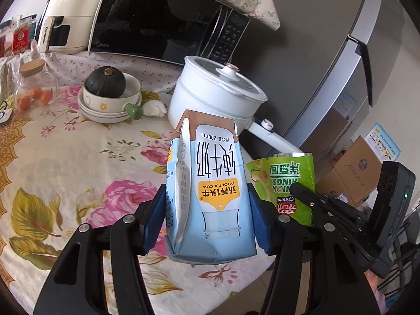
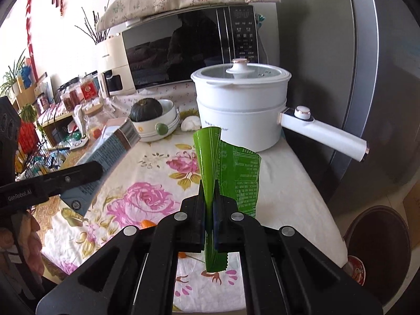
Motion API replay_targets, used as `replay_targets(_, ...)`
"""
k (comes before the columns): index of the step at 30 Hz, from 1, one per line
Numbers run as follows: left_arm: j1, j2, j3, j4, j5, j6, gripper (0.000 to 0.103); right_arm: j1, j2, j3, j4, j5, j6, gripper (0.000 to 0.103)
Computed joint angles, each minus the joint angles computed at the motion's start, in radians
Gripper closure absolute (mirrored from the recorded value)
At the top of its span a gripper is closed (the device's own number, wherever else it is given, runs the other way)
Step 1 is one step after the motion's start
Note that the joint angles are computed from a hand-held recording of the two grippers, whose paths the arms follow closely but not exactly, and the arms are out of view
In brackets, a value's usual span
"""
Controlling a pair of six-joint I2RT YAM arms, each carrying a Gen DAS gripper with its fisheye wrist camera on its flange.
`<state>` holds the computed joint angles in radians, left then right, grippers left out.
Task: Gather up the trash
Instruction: 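Carry the carton in the left tool and green bag in the right tool to the bin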
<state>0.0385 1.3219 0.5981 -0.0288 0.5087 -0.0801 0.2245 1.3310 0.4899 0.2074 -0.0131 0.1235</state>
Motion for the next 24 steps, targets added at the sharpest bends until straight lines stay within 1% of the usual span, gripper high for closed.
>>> replay_targets(3,-0.05,-0.012,0.004,0.009,-0.027,-0.035,0.046,-0.028,-0.051,-0.011,-0.015,-0.021,0.0,0.101)
replay_targets(8,-0.153,-0.048,0.006,0.03,-0.099,-0.086,0.046,-0.099,-0.152,-0.034,-0.052,-0.062,0.001,0.101)
replay_targets(11,-0.213,-0.046,0.017,0.035,-0.122,-0.129,0.046,-0.16,-0.212,-0.048,-0.077,-0.102,-0.005,0.101)
replay_targets(14,-0.299,-0.049,0.032,0.039,-0.174,-0.155,0.046,-0.23,-0.282,-0.06,-0.108,-0.148,-0.009,0.101)
replay_targets(19,-0.437,-0.039,0.073,0.041,-0.251,-0.206,0.046,-0.359,-0.382,-0.08,-0.16,-0.217,-0.037,0.1)
replay_targets(24,-0.575,-0.006,0.111,0.05,-0.321,-0.251,0.046,-0.558,-0.439,-0.083,-0.211,-0.345,-0.072,0.1)
